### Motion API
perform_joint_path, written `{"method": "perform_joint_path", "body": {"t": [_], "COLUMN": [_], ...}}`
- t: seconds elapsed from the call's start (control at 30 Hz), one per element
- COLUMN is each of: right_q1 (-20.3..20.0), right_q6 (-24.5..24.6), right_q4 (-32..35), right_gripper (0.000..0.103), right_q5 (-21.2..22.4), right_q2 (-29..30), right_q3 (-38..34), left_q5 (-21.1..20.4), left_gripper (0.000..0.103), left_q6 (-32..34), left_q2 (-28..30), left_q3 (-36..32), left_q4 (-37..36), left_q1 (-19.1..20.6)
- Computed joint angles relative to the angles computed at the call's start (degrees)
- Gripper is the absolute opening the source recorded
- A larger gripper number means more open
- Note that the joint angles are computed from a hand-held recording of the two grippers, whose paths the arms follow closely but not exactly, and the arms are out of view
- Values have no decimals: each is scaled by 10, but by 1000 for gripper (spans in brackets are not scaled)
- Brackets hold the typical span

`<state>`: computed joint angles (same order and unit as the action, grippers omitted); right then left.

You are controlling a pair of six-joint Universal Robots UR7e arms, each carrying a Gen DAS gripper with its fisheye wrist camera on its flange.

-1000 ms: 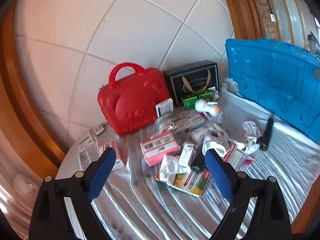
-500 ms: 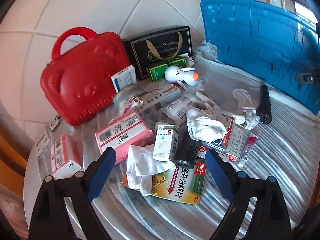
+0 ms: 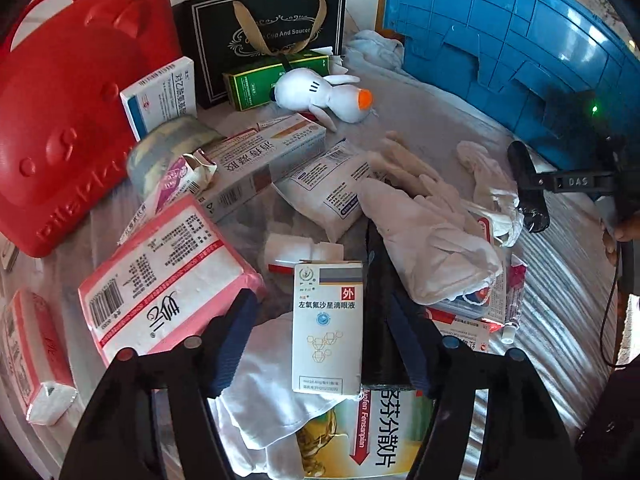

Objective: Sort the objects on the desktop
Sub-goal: 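Move both tools back down to the bed toward the white box and black roll, then grasp the white eye-drop box with the left tool while the right tool grasps a black roll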

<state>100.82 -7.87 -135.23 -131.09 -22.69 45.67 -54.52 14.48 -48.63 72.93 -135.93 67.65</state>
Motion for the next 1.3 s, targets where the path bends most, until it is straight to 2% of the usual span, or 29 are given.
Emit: {"method": "perform_joint_path", "body": {"t": [0.03,0.1,0.27,0.33,0.4,0.47,0.57,0.67,0.73,0.77,0.83,0.87,1.0,1.13,1.3], "right_q1": [-2,-4,-1,0,2,1,-7,-11,-11,-11,-11,-10,-4,7,20], "right_q6": [12,16,-40,-80,-116,-131,-110,-114,-111,-112,-111,-117,-143,-165,-173], "right_q4": [17,34,10,-7,-8,-3,-25,-48,-26,-10,28,46,75,57,39], "right_gripper": [73,71,69,68,68,70,70,69,59,55,39,38,35,33,32], "right_q5": [1,2,-12,-20,-27,-23,13,41,54,64,92,97,126,145,191], "right_q2": [4,14,42,48,53,53,28,3,-2,-2,-2,0,-2,-26,-61], "right_q3": [-8,-23,-55,-58,-64,-68,-30,11,11,3,-11,-18,-17,33,75], "left_q5": [-8,-14,-8,-6,-19,-24,-17,-24,-29,-30,-27,-23,-7,-3,7], "left_gripper": [66,63,63,62,54,53,48,43,37,36,36,35,35,35,35], "left_q6": [-10,-21,-57,-72,-89,-98,-92,-95,-106,-112,-117,-116,-118,-139,-144], "left_q2": [0,3,5,3,-2,-4,-5,-11,-15,-17,-20,-21,-31,-53,-76], "left_q3": [-3,-7,-1,10,18,24,25,29,32,36,47,54,76,102,124], "left_q4": [2,5,3,-13,-25,-35,-31,-24,-23,-26,-39,-43,-59,-78,-106], "left_q1": [3,5,-1,-3,0,1,-2,-2,0,0,-3,-6,-17,-23,-33]}}
